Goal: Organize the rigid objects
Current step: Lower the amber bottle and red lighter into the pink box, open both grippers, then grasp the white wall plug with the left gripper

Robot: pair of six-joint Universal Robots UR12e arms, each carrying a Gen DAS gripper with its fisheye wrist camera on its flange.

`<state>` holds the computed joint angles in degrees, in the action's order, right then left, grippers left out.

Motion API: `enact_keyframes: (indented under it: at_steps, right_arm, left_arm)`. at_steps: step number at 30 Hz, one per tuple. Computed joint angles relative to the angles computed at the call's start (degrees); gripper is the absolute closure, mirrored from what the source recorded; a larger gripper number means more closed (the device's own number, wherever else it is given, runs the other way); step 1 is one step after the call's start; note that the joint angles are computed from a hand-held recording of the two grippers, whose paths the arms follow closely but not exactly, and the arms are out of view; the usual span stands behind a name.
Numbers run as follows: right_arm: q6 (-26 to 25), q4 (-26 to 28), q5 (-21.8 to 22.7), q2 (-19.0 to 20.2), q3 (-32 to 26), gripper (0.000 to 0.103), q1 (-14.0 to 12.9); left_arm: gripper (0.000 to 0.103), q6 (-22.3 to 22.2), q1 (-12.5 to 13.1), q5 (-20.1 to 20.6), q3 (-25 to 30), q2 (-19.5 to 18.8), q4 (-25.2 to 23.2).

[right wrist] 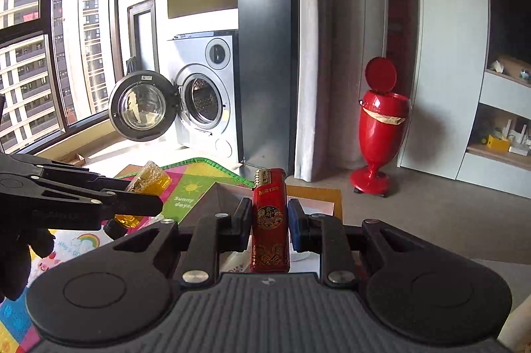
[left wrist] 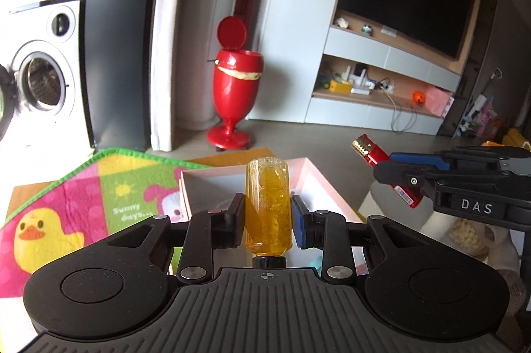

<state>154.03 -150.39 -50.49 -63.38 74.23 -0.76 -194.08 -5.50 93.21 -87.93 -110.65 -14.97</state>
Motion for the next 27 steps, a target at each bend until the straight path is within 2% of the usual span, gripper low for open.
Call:
enact_keyframes:
  at_steps: [2,5,7,8,11,13,15,18,21,23,27]
  right_arm:
    - [0.26,2.66,-2.96,2.07,-2.18,0.081,1.02]
    - [-0.22,5.08,-6.87,4.27,-3.79,0.081,2.22]
    - [-3.08,6.13,-8.82,4.94,-3.62,0.08,2.79]
    - [-3.68,5.84,-9.55,4.89,-3.12,0.078,2.95]
    - [-4.55,3.56,-9.53,3.96,-0.81,0.058,2.81]
    - [-4.22,-0.2,-8.33,2.57,1.95,0.053,2.23]
    - [-4.86,-2.52,-5.69,1.12,4.39,0.04,1.32]
    - [-6.12,-2.77,-1.04,-1.18,7.69,0.03,0.2]
    - [-9.68,0.43,2.35,-3.31,10.23,0.027,0.04]
    - [-12.62,3.01,3.03,-4.48,11.64,0.027,0.55]
    - [-17.59,5.86,3.15,-6.8,15.18,0.027,1.89]
  left_arm:
    - [0.071,-1.55,0.46,-0.96,2.57,-2.4,-3.76]
    - [0.07,-4.49,1.71,-5.56,4.59,-4.19,-8.97]
    - [0.072,-6.1,2.31,-7.67,4.76,-4.62,-10.25]
    - [0.072,-6.42,2.63,-8.19,3.76,-4.4,-8.37]
    - [0.072,-8.15,3.68,-9.17,-0.08,-2.39,-1.62]
    - [0.072,-9.43,4.34,-9.62,-3.13,-0.52,2.97]
    - [0.072,-9.31,4.9,-8.57,-6.76,2.01,5.41]
    - [0.072,-10.21,5.22,-4.47,-11.72,5.26,6.47]
    - [0.072,-14.95,5.95,-2.35,-16.13,7.78,5.69]
    - [0.072,-17.3,5.97,-0.42,-17.65,8.4,5.6]
    - [0.072,-13.98,4.96,3.48,-17.72,8.76,1.12]
